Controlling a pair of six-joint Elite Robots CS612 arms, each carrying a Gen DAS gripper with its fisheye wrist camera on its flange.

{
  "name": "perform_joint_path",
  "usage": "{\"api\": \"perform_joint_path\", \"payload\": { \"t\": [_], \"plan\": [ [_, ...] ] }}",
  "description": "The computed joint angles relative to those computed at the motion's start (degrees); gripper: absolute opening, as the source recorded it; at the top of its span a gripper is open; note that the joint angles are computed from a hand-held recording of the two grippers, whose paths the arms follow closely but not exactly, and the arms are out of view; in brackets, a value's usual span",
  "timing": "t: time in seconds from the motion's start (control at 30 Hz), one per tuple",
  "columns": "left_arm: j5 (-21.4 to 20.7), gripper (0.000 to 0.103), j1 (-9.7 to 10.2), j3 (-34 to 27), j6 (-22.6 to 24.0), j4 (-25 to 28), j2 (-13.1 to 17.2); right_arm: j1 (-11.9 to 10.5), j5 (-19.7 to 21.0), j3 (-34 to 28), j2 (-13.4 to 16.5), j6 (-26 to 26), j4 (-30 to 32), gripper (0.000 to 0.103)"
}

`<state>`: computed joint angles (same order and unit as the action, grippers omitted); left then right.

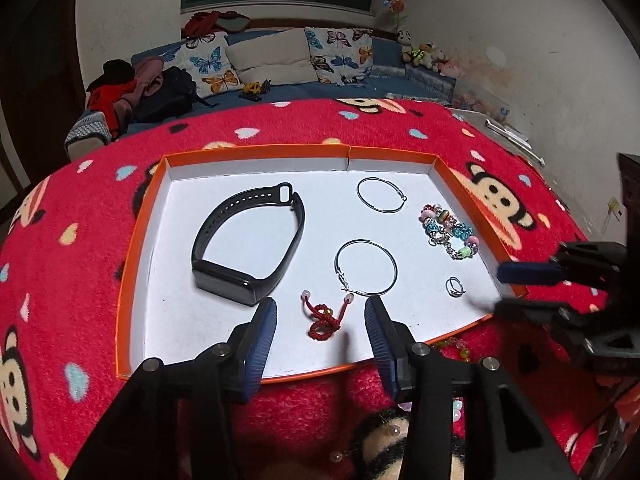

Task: Organize jewelry
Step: 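Place the ring in the tray with the right tool while the left tool places the red charm, then grasp the pearl bead bracelet with the right tool and lift it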

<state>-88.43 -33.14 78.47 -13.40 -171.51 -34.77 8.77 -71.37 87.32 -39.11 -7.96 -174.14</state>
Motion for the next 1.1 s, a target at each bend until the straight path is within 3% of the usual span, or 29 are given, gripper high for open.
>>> {"api": "perform_joint_path", "payload": {
  "t": [0.13, 0.3, 0.6, 0.67, 0.83, 1.1],
  "plan": [
    [-0.27, 0.049, -0.05, 0.95, -0.30, -0.52, -0.46, 0.38, 1.43, 1.30, -0.63, -1.67, 0.35, 0.032],
    [0.27, 0.049, -0.30, 3.57, -0.34, -2.62, -1.84, 1.21, 1.50, 0.59, 0.31, -3.08, 2.77, 0.019],
    [1.33, 0.049, -0.92, 11.35, 1.38, -5.03, -5.90, 1.50, 3.03, -1.46, 2.05, -0.66, 4.20, 0.016],
    [1.36, 0.049, -1.15, 12.91, 2.10, -5.77, -6.39, 1.47, 3.65, -1.34, 1.99, -0.59, 4.20, 0.010],
    [2.69, 0.048, -2.04, 14.80, 4.30, -6.40, -6.55, 1.36, 3.70, 0.24, 1.24, 0.29, 1.45, 0.010],
    [2.67, 0.025, -2.65, 13.83, 8.47, -7.35, -5.14, 0.67, 4.34, 4.22, -1.81, -0.14, -4.21, 0.010]
  ]
}}
